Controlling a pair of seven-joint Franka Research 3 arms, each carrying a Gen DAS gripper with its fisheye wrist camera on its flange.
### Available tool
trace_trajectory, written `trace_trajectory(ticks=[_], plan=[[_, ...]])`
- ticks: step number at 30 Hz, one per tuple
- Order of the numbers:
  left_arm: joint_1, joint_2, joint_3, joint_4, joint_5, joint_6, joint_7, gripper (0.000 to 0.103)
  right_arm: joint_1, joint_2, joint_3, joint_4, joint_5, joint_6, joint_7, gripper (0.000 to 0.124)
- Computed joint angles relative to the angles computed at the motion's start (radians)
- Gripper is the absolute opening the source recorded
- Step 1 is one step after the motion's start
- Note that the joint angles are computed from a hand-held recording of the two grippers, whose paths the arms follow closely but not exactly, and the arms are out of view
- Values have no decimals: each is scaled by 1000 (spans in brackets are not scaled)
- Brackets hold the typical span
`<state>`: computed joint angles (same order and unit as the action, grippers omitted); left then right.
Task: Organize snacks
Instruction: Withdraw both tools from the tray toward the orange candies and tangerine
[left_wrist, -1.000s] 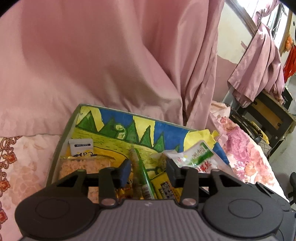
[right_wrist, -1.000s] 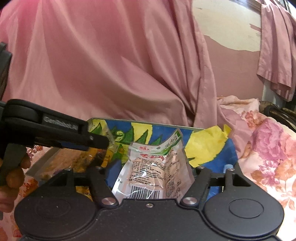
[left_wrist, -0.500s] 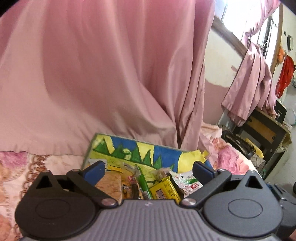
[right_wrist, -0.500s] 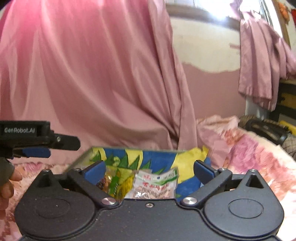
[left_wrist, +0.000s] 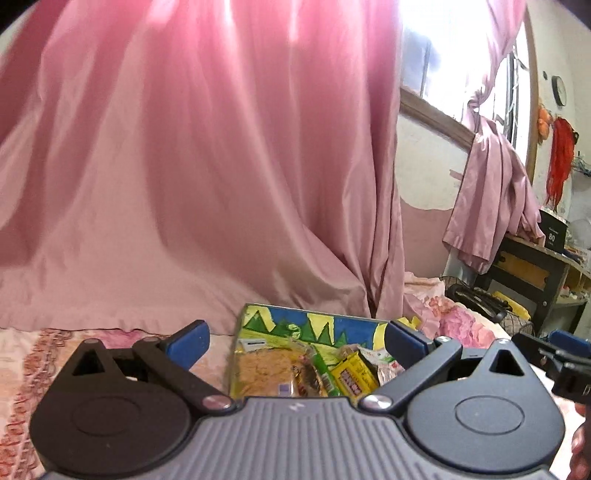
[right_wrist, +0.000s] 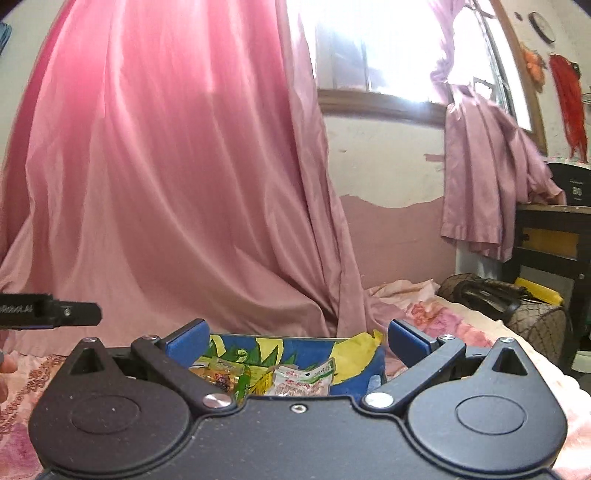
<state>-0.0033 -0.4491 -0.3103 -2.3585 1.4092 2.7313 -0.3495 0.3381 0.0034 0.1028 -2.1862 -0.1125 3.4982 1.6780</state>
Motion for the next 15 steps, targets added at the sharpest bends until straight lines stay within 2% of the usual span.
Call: trace_trajectory(ticks=[4, 7, 10, 15], plan=[[-40, -85, -23, -69, -100, -61, 75, 103, 13, -84, -9, -105, 30, 36, -19, 102], [-65, -131, -48, -107, -185, -109, 144, 103, 56, -142, -65, -171, -35, 31, 30, 102], [-88, -166, -74, -136, -265, -156, 193, 103, 91, -202, -97, -233, -35, 6, 35, 102], [-119, -190, -97, -168, -367, -193, 260, 103, 207, -281, -209, -306, -58, -52, 43, 102]])
